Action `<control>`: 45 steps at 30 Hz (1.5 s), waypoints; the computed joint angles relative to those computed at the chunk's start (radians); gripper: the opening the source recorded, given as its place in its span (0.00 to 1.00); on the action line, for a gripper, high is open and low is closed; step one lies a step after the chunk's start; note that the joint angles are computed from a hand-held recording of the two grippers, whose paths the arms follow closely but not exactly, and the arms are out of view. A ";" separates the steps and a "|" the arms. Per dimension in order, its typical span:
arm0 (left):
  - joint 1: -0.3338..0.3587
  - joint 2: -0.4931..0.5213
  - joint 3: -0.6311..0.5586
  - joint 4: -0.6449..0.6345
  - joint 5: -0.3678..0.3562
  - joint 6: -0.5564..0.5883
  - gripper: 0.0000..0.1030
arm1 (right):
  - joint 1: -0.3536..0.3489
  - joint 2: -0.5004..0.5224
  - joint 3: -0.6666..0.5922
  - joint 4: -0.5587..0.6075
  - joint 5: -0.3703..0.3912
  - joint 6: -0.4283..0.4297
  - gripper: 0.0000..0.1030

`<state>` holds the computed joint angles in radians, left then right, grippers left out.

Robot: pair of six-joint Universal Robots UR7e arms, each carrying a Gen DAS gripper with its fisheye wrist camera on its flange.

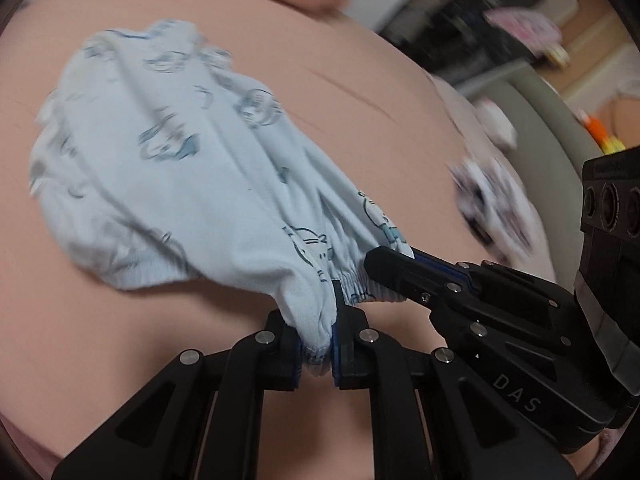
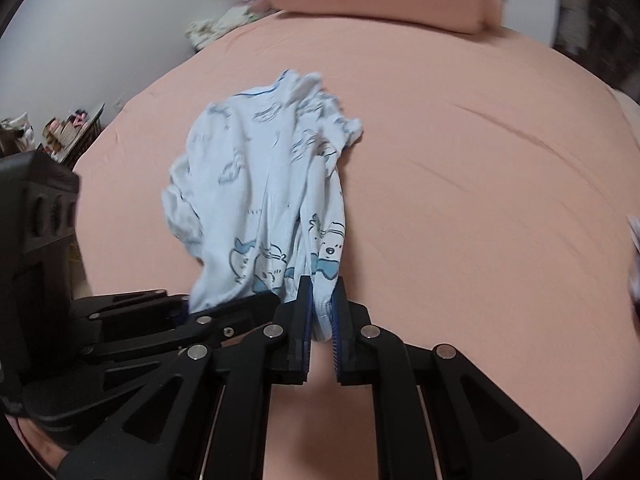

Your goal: Fold clothes

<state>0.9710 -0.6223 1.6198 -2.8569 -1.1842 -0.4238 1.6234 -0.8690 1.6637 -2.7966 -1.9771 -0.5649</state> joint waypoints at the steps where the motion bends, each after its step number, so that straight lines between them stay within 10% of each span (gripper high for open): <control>1: -0.022 0.008 0.012 0.001 -0.019 0.001 0.10 | -0.018 -0.055 0.062 -0.019 0.006 0.009 0.07; 13: -0.178 0.142 -0.055 0.076 -0.241 0.079 0.12 | -0.222 -0.616 0.517 -0.140 0.061 0.075 0.07; 15: -0.167 0.132 -0.064 0.065 -0.191 0.046 0.16 | -0.306 -0.761 0.565 -0.084 0.115 0.051 0.08; 17: -0.147 0.109 -0.059 0.059 -0.118 -0.033 0.41 | -0.303 -0.750 0.565 -0.103 0.094 0.049 0.10; 26: -0.131 -0.037 0.116 0.098 0.032 0.026 0.41 | -0.344 -0.683 0.560 -0.041 0.052 -0.024 0.27; 33: -0.203 -0.003 0.165 0.219 0.177 0.175 0.47 | -0.310 -0.498 0.579 -0.297 -0.171 -0.157 0.36; 39: -0.181 -0.026 0.184 0.031 0.298 0.127 0.40 | -0.277 -0.428 0.543 -0.531 -0.136 -0.243 0.38; 45: -0.227 -0.040 0.264 -0.054 0.480 0.082 0.42 | -0.340 -0.508 0.527 -0.409 0.021 -0.086 0.43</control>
